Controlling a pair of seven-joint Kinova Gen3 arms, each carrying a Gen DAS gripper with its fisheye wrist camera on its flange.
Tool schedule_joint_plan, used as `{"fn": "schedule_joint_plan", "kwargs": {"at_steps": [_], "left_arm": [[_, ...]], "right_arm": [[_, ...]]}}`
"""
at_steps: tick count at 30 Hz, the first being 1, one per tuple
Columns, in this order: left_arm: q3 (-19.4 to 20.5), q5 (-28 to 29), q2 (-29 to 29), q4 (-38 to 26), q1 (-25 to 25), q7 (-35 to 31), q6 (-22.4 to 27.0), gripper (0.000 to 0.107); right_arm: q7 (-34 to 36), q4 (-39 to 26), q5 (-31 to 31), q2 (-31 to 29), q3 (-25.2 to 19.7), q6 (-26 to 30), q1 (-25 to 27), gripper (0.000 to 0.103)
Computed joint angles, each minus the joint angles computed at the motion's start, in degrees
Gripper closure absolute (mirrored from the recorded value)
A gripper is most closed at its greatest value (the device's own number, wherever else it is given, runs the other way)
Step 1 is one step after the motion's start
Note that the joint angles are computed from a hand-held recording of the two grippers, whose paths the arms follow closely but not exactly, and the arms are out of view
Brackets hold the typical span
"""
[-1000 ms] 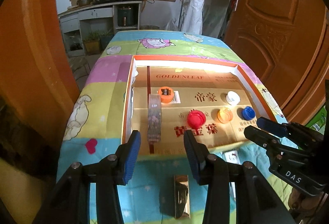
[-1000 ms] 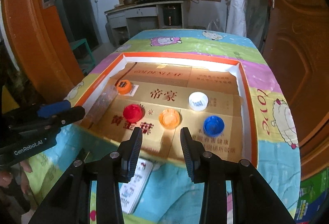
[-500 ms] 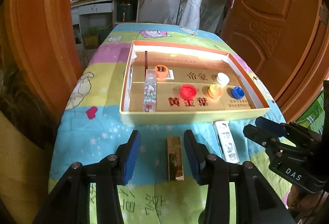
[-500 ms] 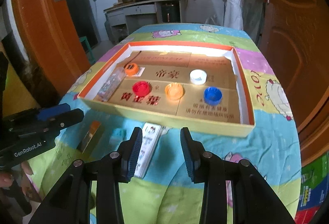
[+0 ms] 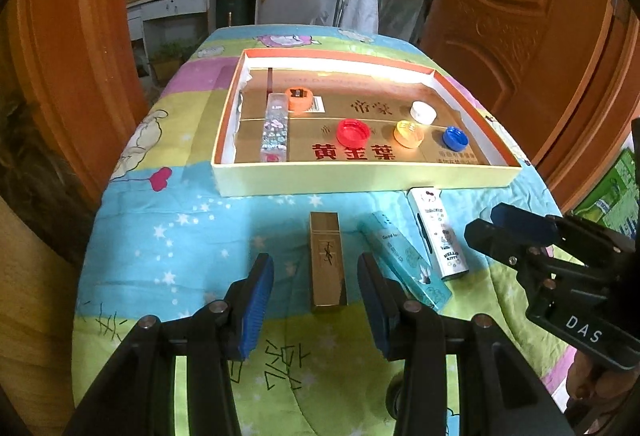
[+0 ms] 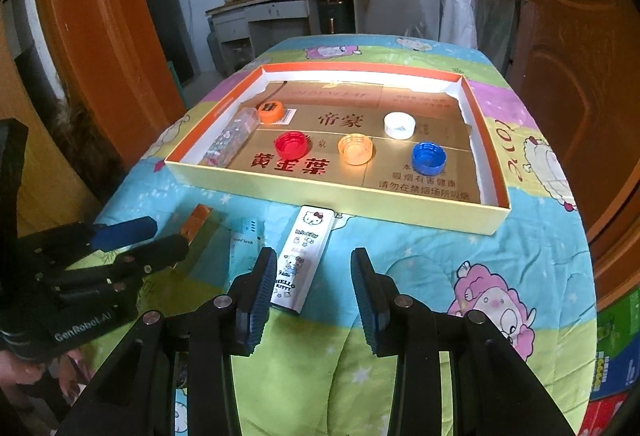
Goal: Organize rigid objects
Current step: 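Move both grippers back toward the gold lipstick and Hello Kitty box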
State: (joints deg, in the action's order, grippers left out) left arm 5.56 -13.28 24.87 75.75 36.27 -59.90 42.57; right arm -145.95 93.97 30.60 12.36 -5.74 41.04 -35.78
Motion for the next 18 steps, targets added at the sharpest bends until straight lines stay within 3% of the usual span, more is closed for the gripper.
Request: {"fn": "schedule_joint_plan", "kwargs": {"at_steps": [18], "left_arm": [[0.4, 2.5, 2.1, -1.3, -1.4, -3.0, 0.5, 0.064]], "right_arm": [[0.8, -4.7, -2.9, 4.8, 1.8, 1.8, -0.7, 0.063]]}}
